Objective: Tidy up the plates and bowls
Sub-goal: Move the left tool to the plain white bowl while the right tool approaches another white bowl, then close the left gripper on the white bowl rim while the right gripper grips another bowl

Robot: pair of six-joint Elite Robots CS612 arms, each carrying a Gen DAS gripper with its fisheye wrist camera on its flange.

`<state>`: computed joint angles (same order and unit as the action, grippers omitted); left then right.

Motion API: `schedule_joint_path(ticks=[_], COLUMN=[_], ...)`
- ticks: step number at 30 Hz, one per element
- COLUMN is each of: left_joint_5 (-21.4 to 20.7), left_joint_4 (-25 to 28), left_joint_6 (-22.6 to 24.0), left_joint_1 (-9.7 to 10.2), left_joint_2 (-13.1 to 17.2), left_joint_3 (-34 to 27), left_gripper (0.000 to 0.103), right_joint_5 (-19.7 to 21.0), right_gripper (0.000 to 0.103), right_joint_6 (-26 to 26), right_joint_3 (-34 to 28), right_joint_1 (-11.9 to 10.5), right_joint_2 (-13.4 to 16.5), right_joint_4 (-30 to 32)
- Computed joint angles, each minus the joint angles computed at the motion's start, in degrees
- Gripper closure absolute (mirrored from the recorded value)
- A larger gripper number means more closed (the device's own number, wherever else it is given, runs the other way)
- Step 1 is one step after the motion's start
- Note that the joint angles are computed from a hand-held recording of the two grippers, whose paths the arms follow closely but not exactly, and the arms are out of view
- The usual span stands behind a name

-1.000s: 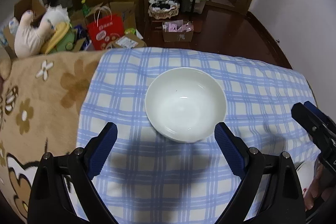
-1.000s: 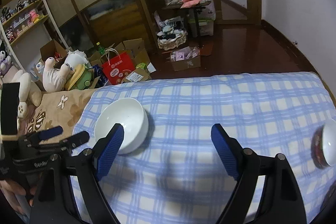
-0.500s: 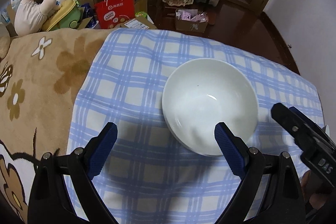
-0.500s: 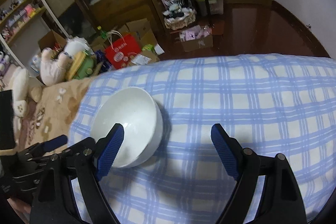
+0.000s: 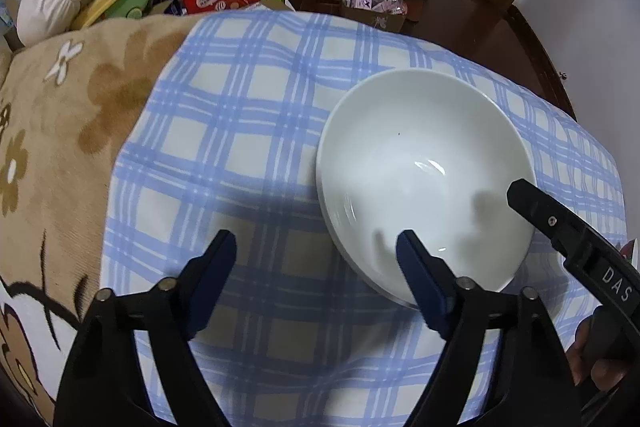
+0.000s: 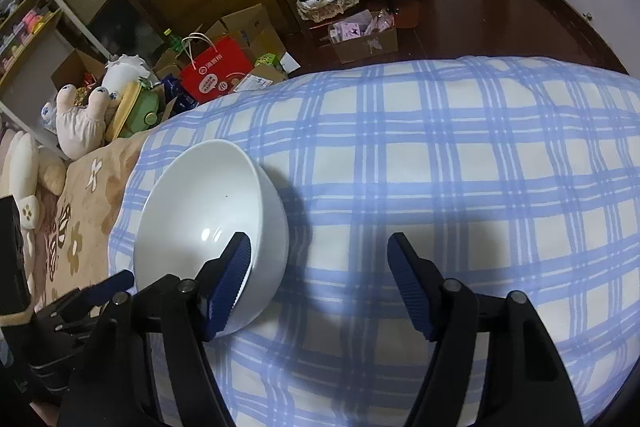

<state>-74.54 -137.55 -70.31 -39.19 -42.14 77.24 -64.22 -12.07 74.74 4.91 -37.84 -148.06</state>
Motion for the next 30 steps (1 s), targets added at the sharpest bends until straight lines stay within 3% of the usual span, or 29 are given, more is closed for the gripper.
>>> schedule_joint_path(ticks=[6,15,19,25,30], left_joint_5=[-0.7,-2.6,-3.4,-5.0,-4.3], left_joint_4=[0.0,-4.5,-6.3,-11.1,-11.3], left_joint_6=[-1.2,-0.2,-0.5,-0.3,-0.3], left_joint_1=[0.13,0.23,0.29,0.45,0.24], left_joint_2=[0.5,0.6,0.8,1.2,1.1], left_joint_3=[-0.2,0.8,1.1,1.9,1.9], left_gripper=[0.031,0.054,0.066,0.08,0.082], right_joint_5=[0.3,-0.5,-0.9,1.0,-0.4], right_gripper=[0.029,0.033,0.045,0.083,0.091], right_joint_6=[0.3,-0.4,-1.3,-2.3,-2.0], right_joint_3=[-0.5,-0.6,-1.3,-1.6,-1.3], right_joint_1=[0.0,0.2,0.6,0.8,1.2], right_joint_2=[0.4,0.4,0.7,0.9,0.6], right_joint_4=[1.0,1.5,3.4,5.7,5.8])
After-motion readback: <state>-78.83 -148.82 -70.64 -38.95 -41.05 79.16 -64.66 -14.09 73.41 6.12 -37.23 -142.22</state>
